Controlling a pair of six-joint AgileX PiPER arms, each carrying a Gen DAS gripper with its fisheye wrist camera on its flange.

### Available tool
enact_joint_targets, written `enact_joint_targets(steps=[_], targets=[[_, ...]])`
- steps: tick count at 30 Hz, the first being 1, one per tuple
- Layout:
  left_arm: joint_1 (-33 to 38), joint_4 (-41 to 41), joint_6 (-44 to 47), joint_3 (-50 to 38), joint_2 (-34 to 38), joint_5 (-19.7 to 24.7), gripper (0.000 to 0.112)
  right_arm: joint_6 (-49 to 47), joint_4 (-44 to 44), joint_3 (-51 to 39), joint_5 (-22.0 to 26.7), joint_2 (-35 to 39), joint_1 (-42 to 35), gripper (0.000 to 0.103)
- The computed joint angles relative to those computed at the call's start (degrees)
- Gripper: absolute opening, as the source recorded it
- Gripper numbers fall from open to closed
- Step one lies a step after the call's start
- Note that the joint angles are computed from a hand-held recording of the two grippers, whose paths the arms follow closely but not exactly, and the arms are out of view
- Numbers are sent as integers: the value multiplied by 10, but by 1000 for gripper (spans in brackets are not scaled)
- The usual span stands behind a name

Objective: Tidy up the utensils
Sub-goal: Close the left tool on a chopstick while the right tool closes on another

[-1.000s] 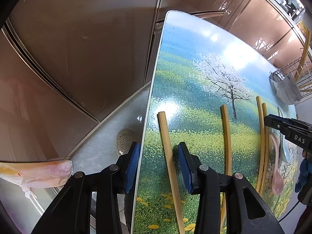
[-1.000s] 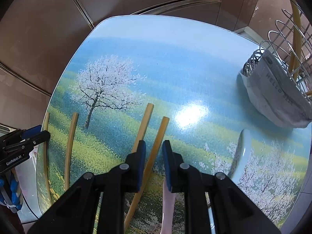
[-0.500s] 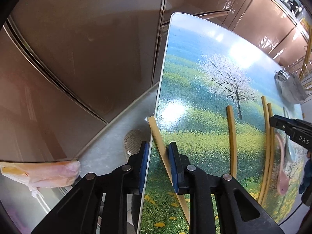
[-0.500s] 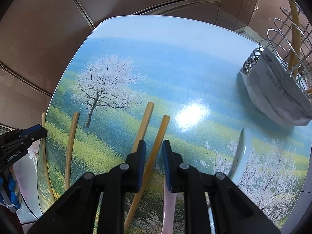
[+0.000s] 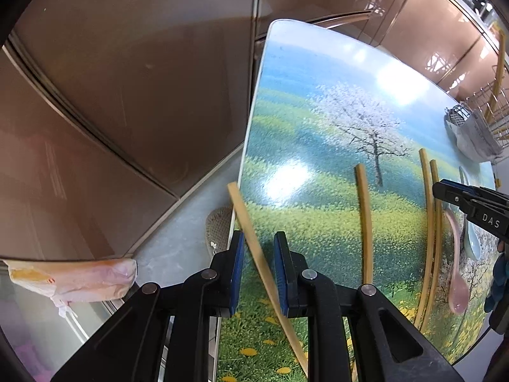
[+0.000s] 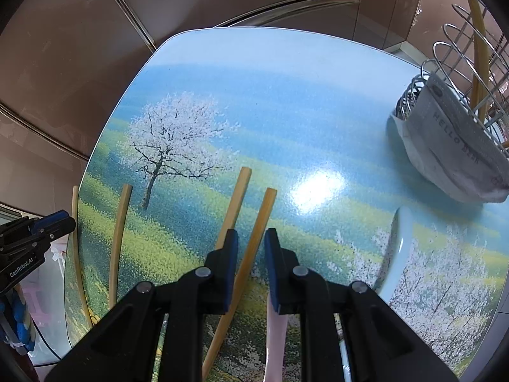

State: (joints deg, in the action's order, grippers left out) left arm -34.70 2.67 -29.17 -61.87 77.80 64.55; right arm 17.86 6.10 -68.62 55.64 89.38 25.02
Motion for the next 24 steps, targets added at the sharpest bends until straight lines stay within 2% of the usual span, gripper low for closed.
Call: enact_joint_targets(steps=[8,14,24], targets=[[11,-22,2,-7,21,4,18,-9,10,-6,7,3,-8,14],[-12,-8,-5,-30,44,24,13,14,-12,-18,20,9,6,10],[-50,16,-39,-57,60,34,6,52,-37,-22,12,13,27,9]])
